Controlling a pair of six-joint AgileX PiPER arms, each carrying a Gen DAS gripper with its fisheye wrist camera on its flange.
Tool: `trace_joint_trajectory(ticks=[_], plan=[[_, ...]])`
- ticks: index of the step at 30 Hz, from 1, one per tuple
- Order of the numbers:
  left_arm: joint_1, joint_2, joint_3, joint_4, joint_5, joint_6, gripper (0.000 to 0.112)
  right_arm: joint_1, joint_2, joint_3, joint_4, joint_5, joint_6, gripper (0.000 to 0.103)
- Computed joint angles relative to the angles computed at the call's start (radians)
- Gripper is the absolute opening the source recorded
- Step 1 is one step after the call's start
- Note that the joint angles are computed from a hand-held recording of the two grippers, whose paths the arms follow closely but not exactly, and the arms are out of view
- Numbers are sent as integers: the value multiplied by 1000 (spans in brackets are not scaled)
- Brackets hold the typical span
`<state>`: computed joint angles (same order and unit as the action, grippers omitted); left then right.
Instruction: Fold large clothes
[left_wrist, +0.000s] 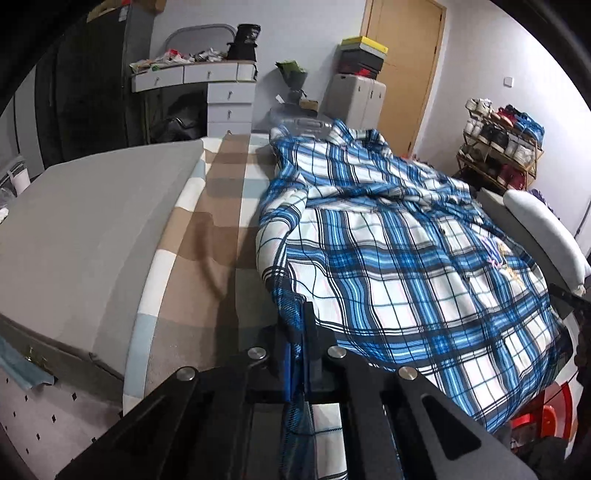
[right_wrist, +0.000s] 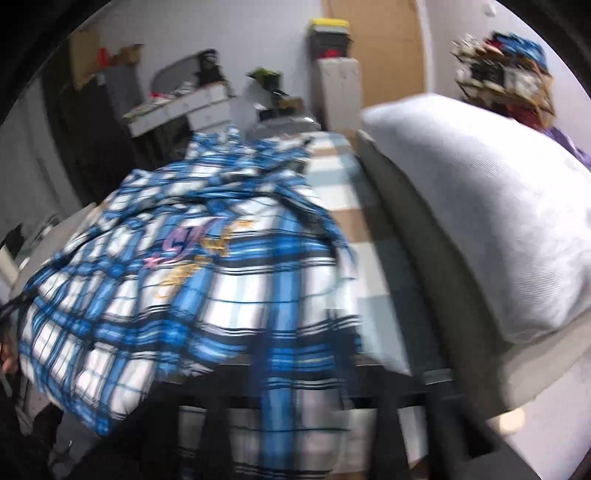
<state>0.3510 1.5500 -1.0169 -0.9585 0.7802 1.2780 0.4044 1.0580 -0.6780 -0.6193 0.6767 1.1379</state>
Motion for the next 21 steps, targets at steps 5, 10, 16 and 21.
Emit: trace_joint_trajectory(ticks=[5,10,16,21], plan=[[-28,43,-29,101,-2,-102,30,-129,32,28,155,-104,-146,65],[-61,64,-39,115,-10,-123,51,-138,91,24,83,-158,-99,39],[-126,75,-55,148,-122,-208,0,-103,108,6,-3,-233,-102,1],[-27,30,-26,64,-31,-45,0,-89,-62,67,-11,-231,-61,1]])
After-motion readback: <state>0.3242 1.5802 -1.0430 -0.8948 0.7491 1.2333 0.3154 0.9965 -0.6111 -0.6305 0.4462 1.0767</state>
